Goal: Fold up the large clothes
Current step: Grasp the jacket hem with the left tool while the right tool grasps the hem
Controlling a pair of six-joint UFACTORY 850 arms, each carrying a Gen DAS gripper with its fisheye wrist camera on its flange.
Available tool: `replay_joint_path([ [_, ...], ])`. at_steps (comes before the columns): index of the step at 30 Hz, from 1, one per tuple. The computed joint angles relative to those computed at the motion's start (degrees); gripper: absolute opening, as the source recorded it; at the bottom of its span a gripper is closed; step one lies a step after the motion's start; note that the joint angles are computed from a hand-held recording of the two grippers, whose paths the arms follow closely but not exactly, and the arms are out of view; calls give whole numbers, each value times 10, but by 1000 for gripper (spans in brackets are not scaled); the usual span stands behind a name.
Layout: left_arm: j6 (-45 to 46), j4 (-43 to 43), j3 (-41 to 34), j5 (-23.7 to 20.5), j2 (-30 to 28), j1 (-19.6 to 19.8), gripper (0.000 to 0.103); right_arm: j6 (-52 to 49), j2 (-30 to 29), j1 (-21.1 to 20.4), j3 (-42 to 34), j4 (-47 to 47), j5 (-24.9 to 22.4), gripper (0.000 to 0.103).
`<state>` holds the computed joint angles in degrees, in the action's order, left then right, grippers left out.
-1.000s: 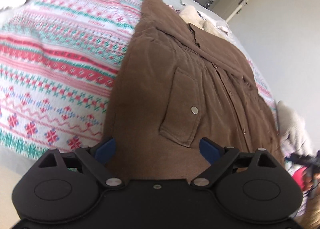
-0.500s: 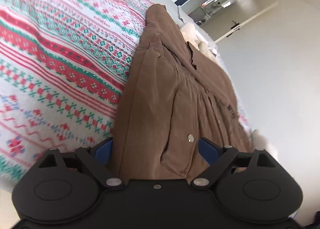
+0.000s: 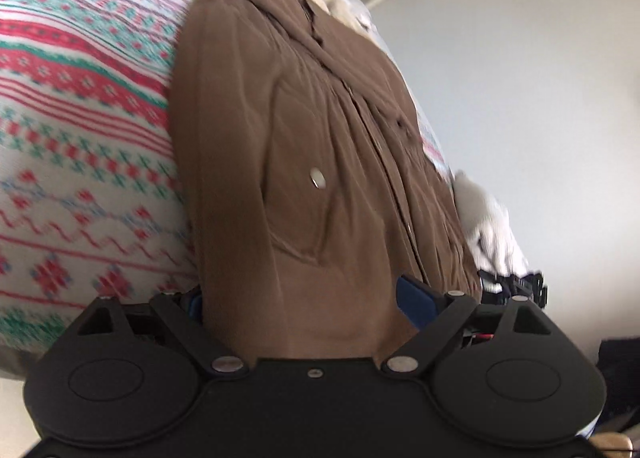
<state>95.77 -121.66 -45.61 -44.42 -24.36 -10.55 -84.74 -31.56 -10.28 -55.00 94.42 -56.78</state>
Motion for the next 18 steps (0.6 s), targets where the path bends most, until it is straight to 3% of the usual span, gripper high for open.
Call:
replay_joint_path([
  [5, -11, 18, -8, 33, 6, -22, 72, -4, 21, 21, 0, -26, 37, 54],
  [6, -6, 11, -18, 40, -2, -25, 65, -2, 22, 27, -5, -31, 46, 50],
  [7, 2, -4, -14, 48, 3, -29, 60, -4, 27, 32, -2, -29, 53, 36],
  [9, 33, -50, -1, 58, 12, -36, 34, -24, 38, 36, 10, 2, 59, 15],
  [11, 64, -111, 19, 27, 21, -36, 24, -89, 51, 34, 36, 68, 25, 12],
  [14, 155, -226, 51, -69, 32, -43, 20, -166, 64, 37, 61, 161, -38, 10],
  [18, 206, -300, 50, -142, 42, -53, 19, -196, 69, 60, 49, 241, -69, 9],
])
